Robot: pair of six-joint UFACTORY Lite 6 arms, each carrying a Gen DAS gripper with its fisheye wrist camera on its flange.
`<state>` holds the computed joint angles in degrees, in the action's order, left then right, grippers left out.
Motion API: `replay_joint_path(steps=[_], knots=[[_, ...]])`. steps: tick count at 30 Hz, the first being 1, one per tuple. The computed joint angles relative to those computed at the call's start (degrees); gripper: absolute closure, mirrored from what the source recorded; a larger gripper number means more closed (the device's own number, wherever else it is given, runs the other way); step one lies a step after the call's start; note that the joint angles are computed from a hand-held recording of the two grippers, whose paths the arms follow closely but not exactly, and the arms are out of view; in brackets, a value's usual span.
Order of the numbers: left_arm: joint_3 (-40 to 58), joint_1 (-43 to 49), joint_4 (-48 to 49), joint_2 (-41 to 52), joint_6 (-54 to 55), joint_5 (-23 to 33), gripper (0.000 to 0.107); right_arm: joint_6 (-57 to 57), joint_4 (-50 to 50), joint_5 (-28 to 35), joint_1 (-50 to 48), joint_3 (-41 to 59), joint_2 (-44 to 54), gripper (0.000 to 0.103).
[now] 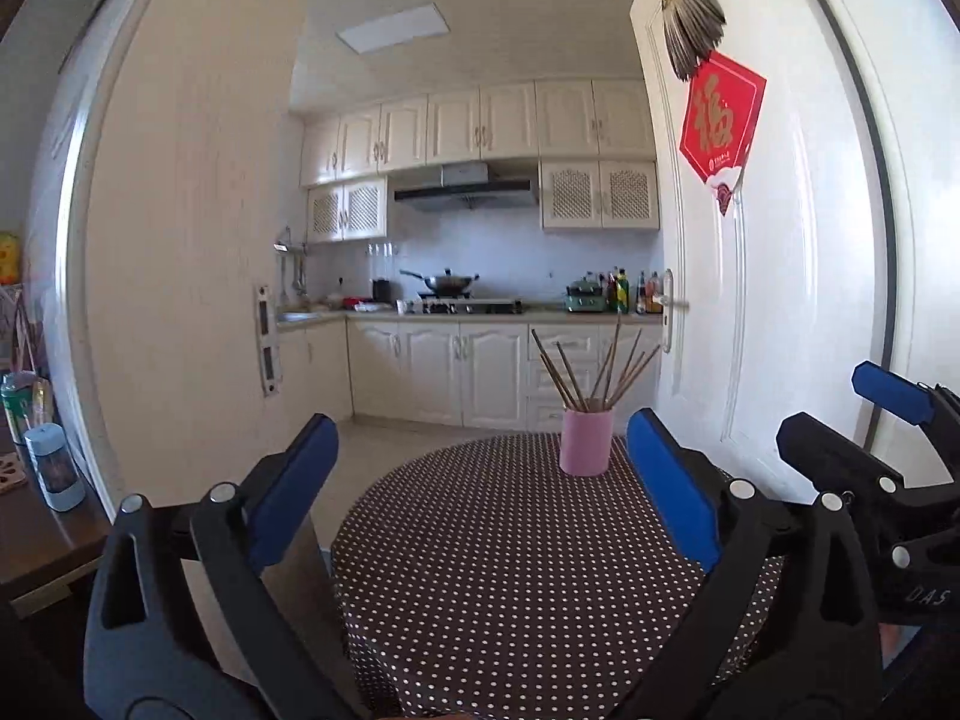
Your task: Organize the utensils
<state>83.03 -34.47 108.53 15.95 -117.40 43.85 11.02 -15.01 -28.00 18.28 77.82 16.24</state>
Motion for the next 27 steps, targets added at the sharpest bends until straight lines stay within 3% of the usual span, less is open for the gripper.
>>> replay_joint_path(steps=[4, 27], knots=[[-0.38, -0.61, -1.05, -0.13, 1.17, 0.33, 0.011, -7.53, 6.31, -0.68, 1.44, -1.52, -0.21, 0.008], [-4.51, -1.98, 6.37, 0.43, -6.9, 4.98, 0.011, -7.49, 7.92, -7.63, 0.37, -8.0, -1.15, 0.008]])
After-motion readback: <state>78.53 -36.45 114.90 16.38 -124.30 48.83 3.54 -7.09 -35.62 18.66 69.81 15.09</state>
